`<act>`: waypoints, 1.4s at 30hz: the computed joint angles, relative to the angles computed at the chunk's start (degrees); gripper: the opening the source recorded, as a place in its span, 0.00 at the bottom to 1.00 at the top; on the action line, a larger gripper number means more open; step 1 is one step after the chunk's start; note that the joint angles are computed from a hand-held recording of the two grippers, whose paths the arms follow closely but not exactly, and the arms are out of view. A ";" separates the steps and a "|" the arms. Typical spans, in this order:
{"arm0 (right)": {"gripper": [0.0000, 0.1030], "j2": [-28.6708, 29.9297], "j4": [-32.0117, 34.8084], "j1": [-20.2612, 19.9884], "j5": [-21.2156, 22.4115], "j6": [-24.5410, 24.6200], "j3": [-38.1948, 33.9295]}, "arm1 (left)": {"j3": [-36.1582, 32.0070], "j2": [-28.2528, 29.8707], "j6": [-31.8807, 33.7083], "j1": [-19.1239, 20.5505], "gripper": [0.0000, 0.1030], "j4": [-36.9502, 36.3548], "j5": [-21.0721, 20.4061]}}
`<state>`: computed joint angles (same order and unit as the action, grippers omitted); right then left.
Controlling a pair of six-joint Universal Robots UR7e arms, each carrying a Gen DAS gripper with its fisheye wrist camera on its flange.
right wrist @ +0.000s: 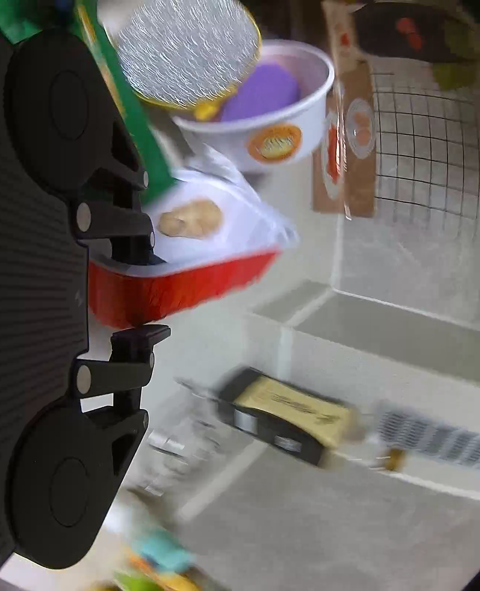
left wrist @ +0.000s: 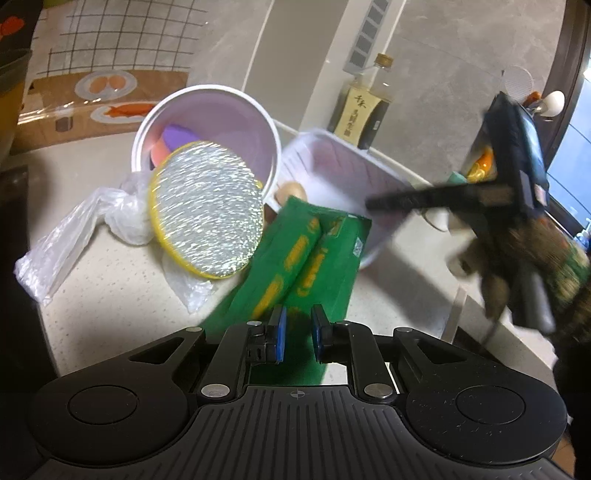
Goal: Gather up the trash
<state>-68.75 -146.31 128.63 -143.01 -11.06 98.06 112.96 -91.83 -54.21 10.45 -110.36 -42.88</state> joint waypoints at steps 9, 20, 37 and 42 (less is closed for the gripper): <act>0.26 -14.56 19.03 -1.02 3.94 21.18 7.28 | -0.63 4.41 6.72 -0.71 0.16 -7.43 -3.21; 0.54 -20.23 0.40 2.73 -2.78 8.18 15.46 | 0.36 7.80 17.27 -4.51 0.16 -17.95 -1.82; 0.84 -24.13 -3.64 4.29 -4.87 9.27 18.08 | -7.06 12.11 3.44 -0.91 0.18 -0.81 7.57; 0.84 -26.63 1.20 0.79 -2.16 16.08 18.81 | -8.95 15.18 4.69 3.62 0.18 -12.64 -5.50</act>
